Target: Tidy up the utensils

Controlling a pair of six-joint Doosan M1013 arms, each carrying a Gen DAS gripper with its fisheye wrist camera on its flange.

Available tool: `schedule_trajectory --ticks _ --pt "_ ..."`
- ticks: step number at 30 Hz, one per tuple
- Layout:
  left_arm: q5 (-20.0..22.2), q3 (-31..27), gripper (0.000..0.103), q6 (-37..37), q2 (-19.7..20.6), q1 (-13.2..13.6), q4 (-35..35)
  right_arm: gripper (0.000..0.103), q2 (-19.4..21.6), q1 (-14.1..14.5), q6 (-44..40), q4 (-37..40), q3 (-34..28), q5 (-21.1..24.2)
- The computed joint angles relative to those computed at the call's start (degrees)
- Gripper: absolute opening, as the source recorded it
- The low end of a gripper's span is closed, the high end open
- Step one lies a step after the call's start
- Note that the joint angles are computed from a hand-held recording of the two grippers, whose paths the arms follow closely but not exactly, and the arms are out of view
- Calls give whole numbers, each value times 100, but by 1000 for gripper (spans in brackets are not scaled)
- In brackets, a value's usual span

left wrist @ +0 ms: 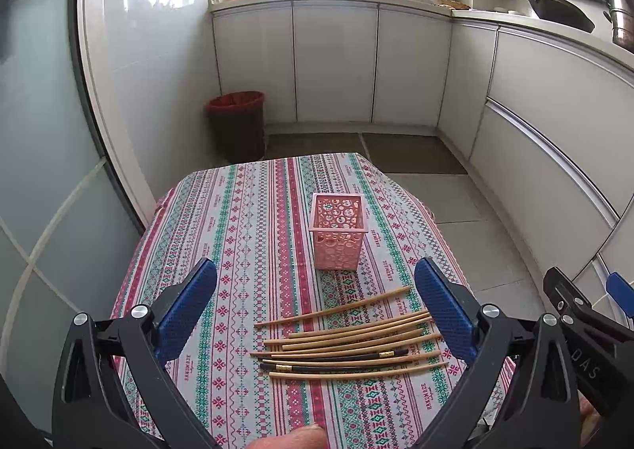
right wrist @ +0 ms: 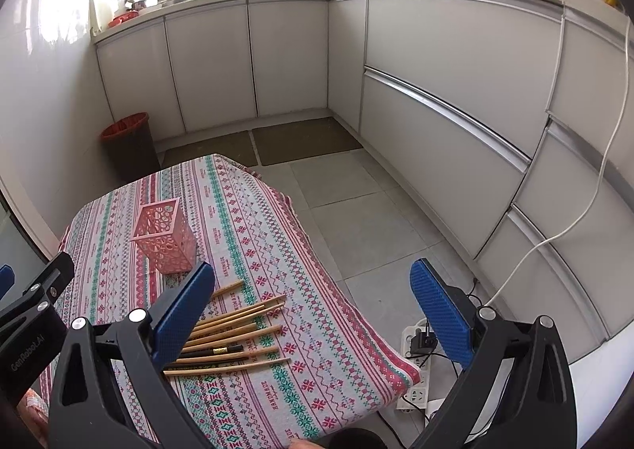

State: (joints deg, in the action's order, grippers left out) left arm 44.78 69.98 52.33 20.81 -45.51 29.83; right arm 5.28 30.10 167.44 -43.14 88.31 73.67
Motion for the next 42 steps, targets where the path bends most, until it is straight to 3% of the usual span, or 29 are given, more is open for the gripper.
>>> schedule_trajectory --ticks 21,25,28,32,37,40,42 --pt "75 -44 96 63 55 15 -97 96 30 -23 -68 103 -2 8" --pt "182 -156 96 275 134 69 -397 96 38 -48 -105 174 -11 12" --pt "234 -284 96 750 222 163 -1022 96 16 -82 -85 243 1 -22" --pt "10 -429 96 1660 329 400 -2562 96 -62 -184 -20 431 62 -212" --pt "48 -886 96 3676 675 610 -4580 96 -414 -568 348 1224 392 -1178" --pt "636 -1531 96 4479 1109 585 -4893 96 -676 -850 762 1625 686 -1794" --pt "1419 -2208 96 4674 1520 511 -4610 96 -829 -1035 1072 1833 877 -2110"
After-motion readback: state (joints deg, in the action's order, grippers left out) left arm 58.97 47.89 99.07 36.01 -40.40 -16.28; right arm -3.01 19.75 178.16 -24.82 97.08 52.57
